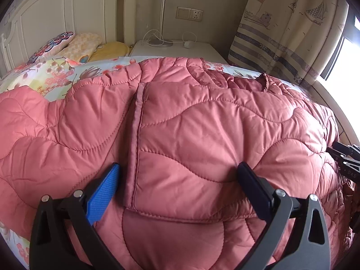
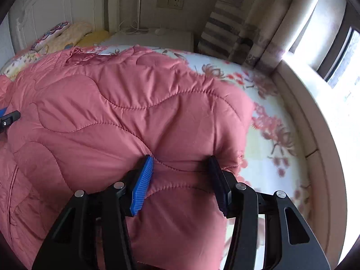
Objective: Fold large clothes
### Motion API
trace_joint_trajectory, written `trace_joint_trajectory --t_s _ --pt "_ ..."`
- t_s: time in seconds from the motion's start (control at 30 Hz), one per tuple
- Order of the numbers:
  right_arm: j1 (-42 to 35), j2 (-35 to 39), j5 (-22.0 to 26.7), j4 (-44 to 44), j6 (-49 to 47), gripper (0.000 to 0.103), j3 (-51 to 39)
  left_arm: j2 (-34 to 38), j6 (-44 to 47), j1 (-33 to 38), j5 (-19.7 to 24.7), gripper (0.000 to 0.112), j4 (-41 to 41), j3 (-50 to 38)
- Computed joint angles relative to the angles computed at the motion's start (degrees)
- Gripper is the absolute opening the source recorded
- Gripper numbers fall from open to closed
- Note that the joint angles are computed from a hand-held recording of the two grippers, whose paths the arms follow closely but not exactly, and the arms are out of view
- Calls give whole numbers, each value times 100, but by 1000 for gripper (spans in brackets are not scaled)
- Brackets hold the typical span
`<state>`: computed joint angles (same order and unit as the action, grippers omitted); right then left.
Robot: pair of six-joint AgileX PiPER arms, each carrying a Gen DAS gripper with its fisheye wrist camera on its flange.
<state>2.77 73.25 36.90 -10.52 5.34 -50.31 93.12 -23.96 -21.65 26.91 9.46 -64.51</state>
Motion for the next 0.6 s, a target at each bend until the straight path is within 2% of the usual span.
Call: trace_joint_trajectory --t_s 0.03,0.1,0.13,0.23,0.33,0.43,0.47,0.6 --pt "-15 -40 -13 -4 7 49 17 13 -18 -6 23 101 28 -17" --pt "72 -102 384 -113 183 49 -245 16 -86 -30 49 101 111 -23" --pt "30 -188 404 19 103 49 -326 26 -105 -37 65 101 137 -35" --pt "-246 -218 49 550 -108 50 -617 21 -114 -42 63 101 136 -32" --pt "-369 602 40 320 343 57 -1227 20 -97 -44 52 101 87 -34" --pt "-621 1514 435 718 145 64 -1685 -14 67 11 -15 101 -123 2" --pt "-620 1492 309 725 129 65 -1610 -24 120 34 -30 101 -171 23" --pt "-453 1136 428 374 506 65 -1517 -17 151 42 -23 101 -199 15"
